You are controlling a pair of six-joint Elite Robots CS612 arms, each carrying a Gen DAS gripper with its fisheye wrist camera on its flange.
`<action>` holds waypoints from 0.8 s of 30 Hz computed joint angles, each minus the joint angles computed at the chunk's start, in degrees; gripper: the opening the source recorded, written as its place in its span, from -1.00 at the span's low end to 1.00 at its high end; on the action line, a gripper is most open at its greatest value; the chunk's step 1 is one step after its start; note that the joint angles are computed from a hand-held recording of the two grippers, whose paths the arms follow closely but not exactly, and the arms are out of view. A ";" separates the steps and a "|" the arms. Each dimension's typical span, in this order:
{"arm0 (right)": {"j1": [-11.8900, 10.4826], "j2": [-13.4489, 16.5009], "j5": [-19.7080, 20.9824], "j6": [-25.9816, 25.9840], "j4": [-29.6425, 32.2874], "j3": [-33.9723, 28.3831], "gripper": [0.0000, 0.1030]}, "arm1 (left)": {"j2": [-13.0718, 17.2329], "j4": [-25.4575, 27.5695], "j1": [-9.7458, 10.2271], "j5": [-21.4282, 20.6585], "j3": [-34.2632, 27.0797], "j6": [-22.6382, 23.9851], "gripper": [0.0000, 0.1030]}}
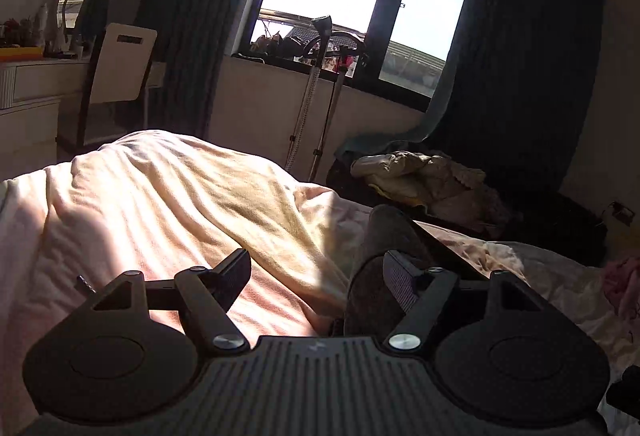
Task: Fold clothes
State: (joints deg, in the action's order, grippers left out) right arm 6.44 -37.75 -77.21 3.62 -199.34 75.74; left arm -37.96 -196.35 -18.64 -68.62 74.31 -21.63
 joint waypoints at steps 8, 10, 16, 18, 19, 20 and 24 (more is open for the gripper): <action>0.72 2.91 -3.26 -5.31 9.24 -1.89 0.39 | 1.28 -12.79 -3.35 12.83 0.86 4.00 0.50; 1.13 3.14 -4.22 -5.76 10.19 -2.11 0.40 | 2.39 -20.54 -4.42 13.86 0.15 10.91 0.62; 0.75 2.85 -3.01 -1.96 9.53 -1.59 0.40 | 1.69 -16.00 -5.19 3.18 1.48 16.83 0.64; 0.78 3.09 -3.08 -2.14 9.31 -1.94 0.40 | 1.64 -14.24 -5.23 0.15 1.56 17.89 0.64; 0.86 3.16 -3.34 -2.23 9.06 -2.01 0.40 | 1.50 -12.93 -5.15 -1.16 1.63 17.72 0.64; 0.94 3.24 -3.59 -2.30 8.77 -2.08 0.40 | 1.36 -11.59 -5.07 -2.47 1.68 17.57 0.64; 1.30 4.14 -4.83 -3.05 5.27 -2.80 0.39 | 1.16 -4.86 -4.50 -2.91 1.12 13.53 0.64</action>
